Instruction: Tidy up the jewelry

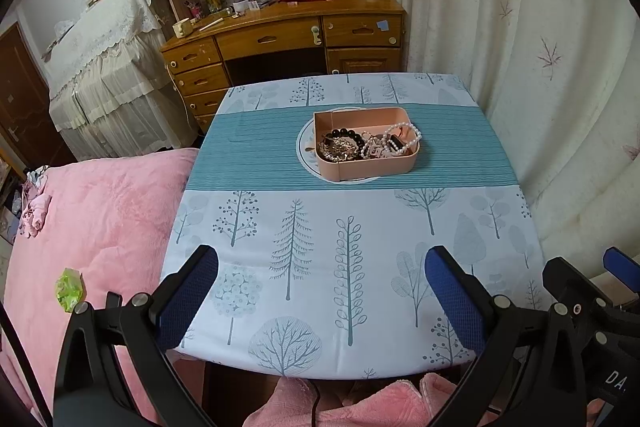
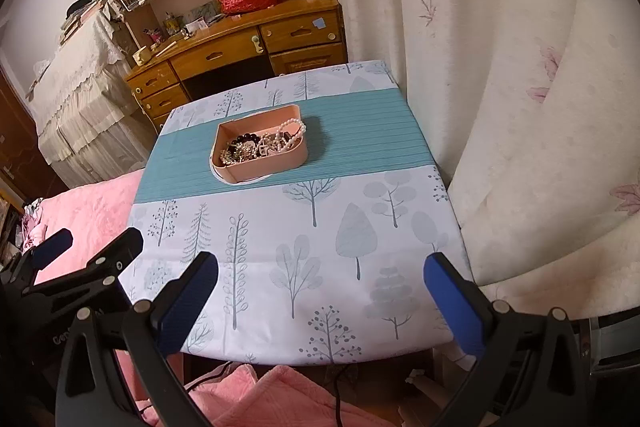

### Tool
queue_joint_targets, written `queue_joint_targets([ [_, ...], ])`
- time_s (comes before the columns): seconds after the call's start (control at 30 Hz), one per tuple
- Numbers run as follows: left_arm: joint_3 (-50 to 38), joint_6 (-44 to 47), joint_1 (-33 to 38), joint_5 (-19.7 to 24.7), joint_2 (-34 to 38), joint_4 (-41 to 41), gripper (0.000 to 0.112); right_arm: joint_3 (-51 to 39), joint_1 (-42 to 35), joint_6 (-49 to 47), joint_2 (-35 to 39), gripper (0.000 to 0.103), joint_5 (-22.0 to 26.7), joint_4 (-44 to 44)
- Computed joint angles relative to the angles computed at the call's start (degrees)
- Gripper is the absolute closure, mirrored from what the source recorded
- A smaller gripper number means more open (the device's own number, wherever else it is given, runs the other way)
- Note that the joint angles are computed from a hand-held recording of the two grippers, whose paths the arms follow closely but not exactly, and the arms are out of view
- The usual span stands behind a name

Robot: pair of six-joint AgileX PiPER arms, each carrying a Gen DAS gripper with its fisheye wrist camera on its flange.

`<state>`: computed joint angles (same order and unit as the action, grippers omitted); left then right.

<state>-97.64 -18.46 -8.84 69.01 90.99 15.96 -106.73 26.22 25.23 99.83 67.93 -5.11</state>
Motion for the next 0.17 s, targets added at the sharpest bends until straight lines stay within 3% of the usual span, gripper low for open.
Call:
queue_joint_targets([
  [0.17, -0.66, -0.25, -0.26, 0.21, 0.58, 0.1, 0.01, -0.42, -0.63, -0.28, 0.47, 0.0, 0.05, 0.6],
])
